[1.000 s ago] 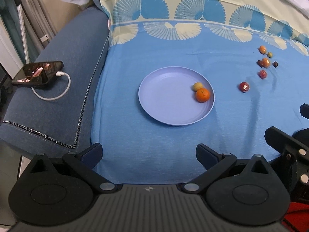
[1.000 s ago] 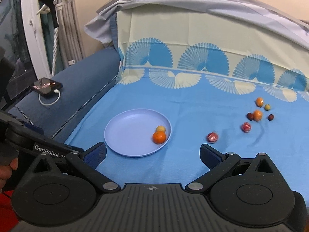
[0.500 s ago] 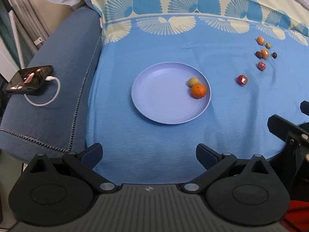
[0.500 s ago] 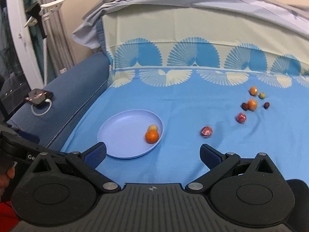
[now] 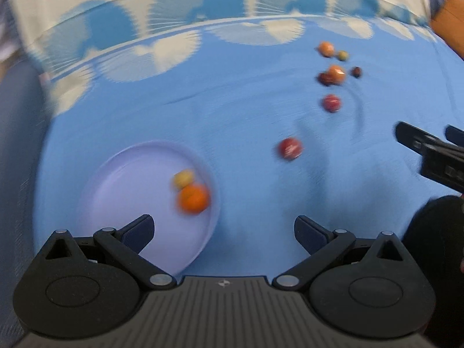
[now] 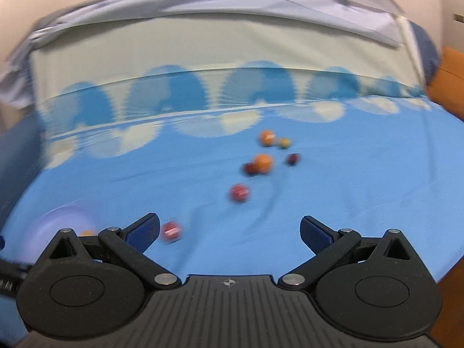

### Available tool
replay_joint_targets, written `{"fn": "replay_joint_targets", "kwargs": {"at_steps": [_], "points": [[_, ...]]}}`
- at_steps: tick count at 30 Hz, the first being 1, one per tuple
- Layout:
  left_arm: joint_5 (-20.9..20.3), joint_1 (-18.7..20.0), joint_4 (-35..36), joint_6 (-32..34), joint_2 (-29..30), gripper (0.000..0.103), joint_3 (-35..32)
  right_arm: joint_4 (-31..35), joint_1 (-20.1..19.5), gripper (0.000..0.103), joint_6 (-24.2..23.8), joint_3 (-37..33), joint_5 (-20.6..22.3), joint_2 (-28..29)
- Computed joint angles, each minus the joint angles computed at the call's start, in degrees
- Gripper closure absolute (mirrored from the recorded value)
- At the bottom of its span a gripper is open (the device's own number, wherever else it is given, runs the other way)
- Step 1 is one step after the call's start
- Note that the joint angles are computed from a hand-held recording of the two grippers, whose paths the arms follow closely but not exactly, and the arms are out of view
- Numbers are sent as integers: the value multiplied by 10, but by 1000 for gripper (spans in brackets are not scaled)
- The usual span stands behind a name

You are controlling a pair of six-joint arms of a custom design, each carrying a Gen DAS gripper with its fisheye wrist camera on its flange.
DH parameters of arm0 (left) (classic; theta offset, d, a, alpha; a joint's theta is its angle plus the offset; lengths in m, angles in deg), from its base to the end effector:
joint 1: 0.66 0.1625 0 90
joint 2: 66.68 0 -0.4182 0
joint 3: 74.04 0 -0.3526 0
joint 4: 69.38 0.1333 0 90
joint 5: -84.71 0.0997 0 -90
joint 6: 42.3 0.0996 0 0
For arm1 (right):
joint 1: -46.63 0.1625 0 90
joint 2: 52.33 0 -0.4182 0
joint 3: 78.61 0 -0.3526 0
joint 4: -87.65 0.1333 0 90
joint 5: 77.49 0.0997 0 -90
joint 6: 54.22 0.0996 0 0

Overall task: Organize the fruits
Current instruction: 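Grasp a plastic-wrapped red fruit with each tool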

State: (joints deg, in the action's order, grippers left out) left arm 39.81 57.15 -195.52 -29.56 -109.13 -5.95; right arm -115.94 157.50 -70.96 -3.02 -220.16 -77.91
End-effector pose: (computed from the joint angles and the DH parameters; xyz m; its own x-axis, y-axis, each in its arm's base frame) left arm -0.2203 -0.7326 0.2412 -0.5342 0.4437 -0.7195 0.6578 0.7528 -0.0242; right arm 0.3007 -0.6369 0.1353 -0.7399 0.3106 0.5968 -0.3881 0.5276 -0.7557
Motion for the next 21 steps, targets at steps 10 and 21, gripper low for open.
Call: {"fn": "replay_joint_targets", "kwargs": {"at_steps": [10, 21], "points": [[-60, 41, 63, 90, 196, 0, -246, 101, -106, 1, -75, -175, 85, 75], [-85, 65, 132, 119, 285, 0, -395, 185, -140, 1, -127, -345, 113, 168]]}}
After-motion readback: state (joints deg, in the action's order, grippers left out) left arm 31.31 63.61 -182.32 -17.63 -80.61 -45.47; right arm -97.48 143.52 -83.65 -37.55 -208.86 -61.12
